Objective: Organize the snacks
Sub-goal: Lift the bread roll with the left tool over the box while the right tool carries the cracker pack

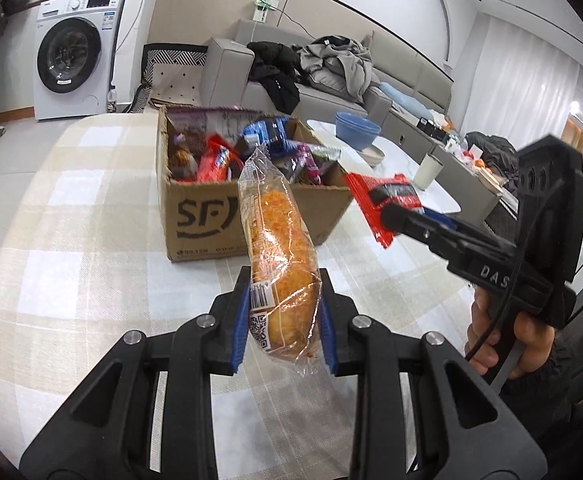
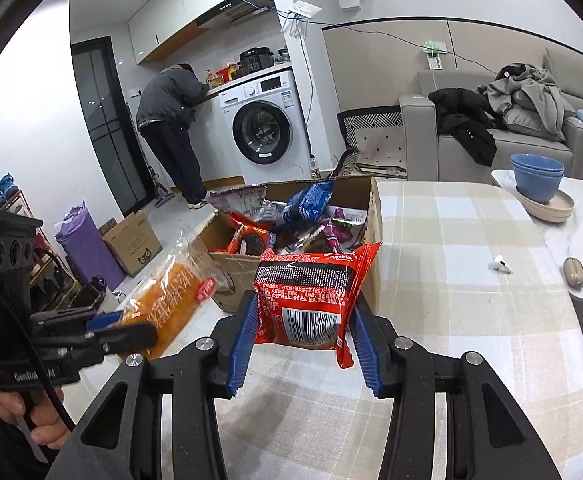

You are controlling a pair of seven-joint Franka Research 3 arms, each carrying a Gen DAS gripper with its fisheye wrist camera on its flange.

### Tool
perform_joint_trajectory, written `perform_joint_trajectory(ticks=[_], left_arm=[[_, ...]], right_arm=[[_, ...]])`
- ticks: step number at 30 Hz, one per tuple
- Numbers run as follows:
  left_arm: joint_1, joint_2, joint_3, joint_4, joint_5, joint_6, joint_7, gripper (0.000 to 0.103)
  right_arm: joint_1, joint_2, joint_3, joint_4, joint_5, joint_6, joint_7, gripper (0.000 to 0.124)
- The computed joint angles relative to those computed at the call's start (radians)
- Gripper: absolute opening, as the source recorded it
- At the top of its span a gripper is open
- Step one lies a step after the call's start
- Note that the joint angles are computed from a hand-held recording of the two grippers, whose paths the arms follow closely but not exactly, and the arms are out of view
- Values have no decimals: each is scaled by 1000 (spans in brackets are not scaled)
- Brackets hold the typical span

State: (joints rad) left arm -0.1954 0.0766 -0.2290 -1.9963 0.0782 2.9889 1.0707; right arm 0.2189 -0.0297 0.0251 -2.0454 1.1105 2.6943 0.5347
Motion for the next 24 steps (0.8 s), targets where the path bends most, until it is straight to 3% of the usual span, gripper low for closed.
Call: perform_joint_trajectory(ticks=[14,24], left_arm=[[21,-27,50,53,183,-46,-156,26],[65,13,71,134,208,-65,-166,26]], right_arm=[[-3,34,10,47,12,19,4,46],[-11,85,27,101,2,36,20,46]])
